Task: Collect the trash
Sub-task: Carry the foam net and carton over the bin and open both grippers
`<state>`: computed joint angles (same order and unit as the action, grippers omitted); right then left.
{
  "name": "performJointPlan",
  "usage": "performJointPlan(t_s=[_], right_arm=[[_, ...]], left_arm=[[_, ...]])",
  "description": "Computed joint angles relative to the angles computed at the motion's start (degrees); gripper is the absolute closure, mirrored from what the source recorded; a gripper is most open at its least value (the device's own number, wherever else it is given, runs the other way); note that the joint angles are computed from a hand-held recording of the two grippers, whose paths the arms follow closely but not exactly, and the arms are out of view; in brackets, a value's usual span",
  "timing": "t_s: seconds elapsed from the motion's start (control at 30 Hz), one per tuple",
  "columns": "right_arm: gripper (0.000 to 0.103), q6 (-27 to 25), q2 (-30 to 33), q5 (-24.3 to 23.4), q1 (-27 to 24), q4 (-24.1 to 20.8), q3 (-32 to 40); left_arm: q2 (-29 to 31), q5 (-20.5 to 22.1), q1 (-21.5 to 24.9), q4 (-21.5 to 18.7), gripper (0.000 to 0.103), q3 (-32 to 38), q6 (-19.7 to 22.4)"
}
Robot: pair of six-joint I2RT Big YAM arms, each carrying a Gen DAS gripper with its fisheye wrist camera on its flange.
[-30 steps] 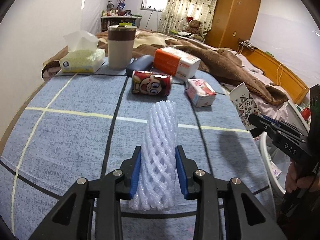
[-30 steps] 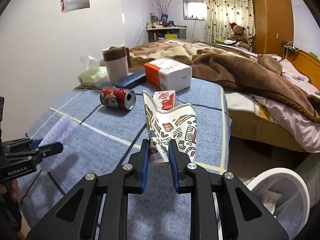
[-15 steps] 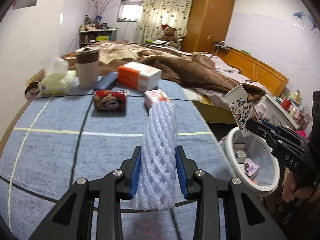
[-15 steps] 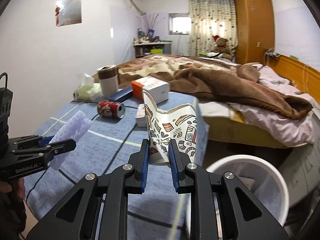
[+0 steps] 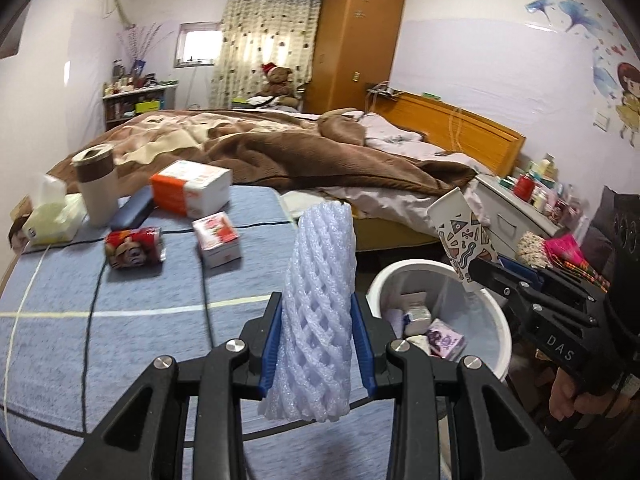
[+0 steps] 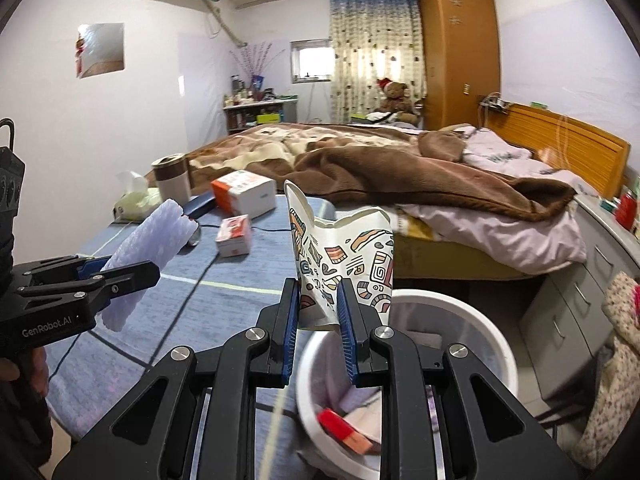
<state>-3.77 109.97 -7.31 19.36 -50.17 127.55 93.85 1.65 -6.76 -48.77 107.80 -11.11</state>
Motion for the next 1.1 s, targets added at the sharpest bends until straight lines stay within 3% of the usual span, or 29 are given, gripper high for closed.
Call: performJointPlan(t_s=[0.53, 1.1], right_arm=[[0.083, 2.7, -3.2, 5.5, -3.6, 0.7, -5.4], [0.083, 3.7, -0.3, 7.3, -5.4, -4.9, -3.5]], left_arm=[[7.9, 3.0, -6.1, -3.8, 0.069, 10.3, 2.7], [16.6, 4.1, -9.4, -11.1, 0.068, 19.4, 3.4]])
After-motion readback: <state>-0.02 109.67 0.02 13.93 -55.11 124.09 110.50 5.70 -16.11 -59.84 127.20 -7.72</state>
